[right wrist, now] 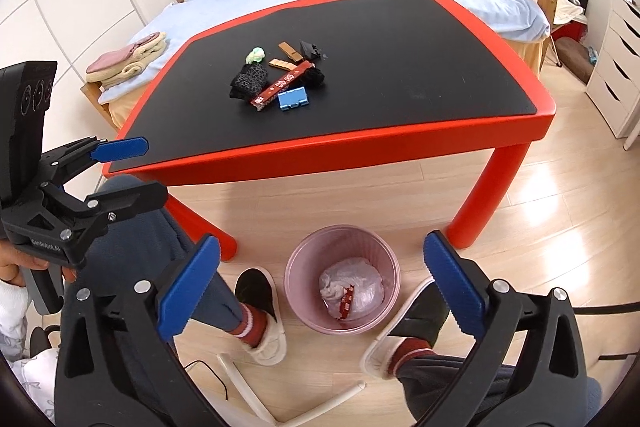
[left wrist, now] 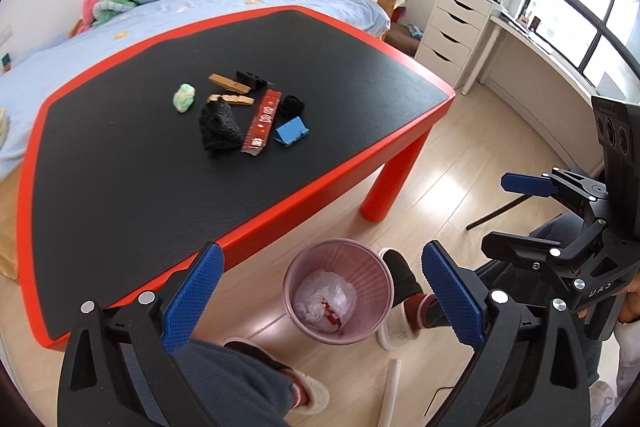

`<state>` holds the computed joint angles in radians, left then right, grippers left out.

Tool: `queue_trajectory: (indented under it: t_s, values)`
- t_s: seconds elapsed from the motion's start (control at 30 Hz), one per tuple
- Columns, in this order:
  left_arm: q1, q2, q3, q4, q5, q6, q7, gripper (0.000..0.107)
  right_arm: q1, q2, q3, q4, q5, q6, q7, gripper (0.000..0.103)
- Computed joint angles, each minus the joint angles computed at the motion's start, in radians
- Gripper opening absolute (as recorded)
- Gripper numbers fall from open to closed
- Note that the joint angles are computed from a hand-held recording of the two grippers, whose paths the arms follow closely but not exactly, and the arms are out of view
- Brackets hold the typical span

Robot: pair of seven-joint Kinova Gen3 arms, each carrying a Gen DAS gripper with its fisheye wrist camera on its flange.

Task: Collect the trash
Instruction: 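Move both tools back over the table toward the remaining items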

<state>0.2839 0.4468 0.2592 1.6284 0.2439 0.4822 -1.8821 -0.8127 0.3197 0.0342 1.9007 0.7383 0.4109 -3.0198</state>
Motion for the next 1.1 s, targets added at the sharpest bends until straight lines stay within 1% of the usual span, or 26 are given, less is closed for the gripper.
queue_trajectory:
  t_s: [0.13,0.27,0.4,0.53,0.67,0.9,1.0,1.1]
  values:
    - [-0.009,-0.015,-0.009,0.010,0.003,-0.002,0.009,0.095,0.022,0.002,-0.023,-0.024,-0.028,0.011,0.056,0.100]
    - [-0.023,-0.018,-0.017,0.005,0.010,0.001,0.023,0.095,0.050,0.013,-0.043,-0.058,-0.075,0.021,0.142,0.100]
    - [-0.035,-0.009,-0.022,-0.018,0.009,0.007,0.030,0.095,0.079,0.031,-0.058,-0.104,-0.137,0.033,0.253,0.100]
    - [-0.035,0.017,-0.038,-0.069,-0.003,0.027,0.051,0.095,0.110,0.058,-0.064,-0.160,-0.202,0.047,0.368,0.100]
    - [-0.037,0.059,-0.048,-0.145,-0.012,0.065,0.072,0.095,0.136,0.087,-0.063,-0.223,-0.260,0.064,0.476,0.100]
    - [-0.028,0.162,-0.069,-0.332,-0.033,0.192,0.128,0.095,0.211,0.169,-0.084,-0.358,-0.385,0.099,0.692,0.100]
    - [-0.012,0.222,-0.085,-0.437,-0.051,0.260,0.158,0.095,0.243,0.211,-0.094,-0.413,-0.445,0.110,0.778,0.100]
    - [-0.005,0.270,-0.092,-0.516,-0.060,0.312,0.179,0.095,0.267,0.251,-0.099,-0.461,-0.499,0.117,0.848,0.100]
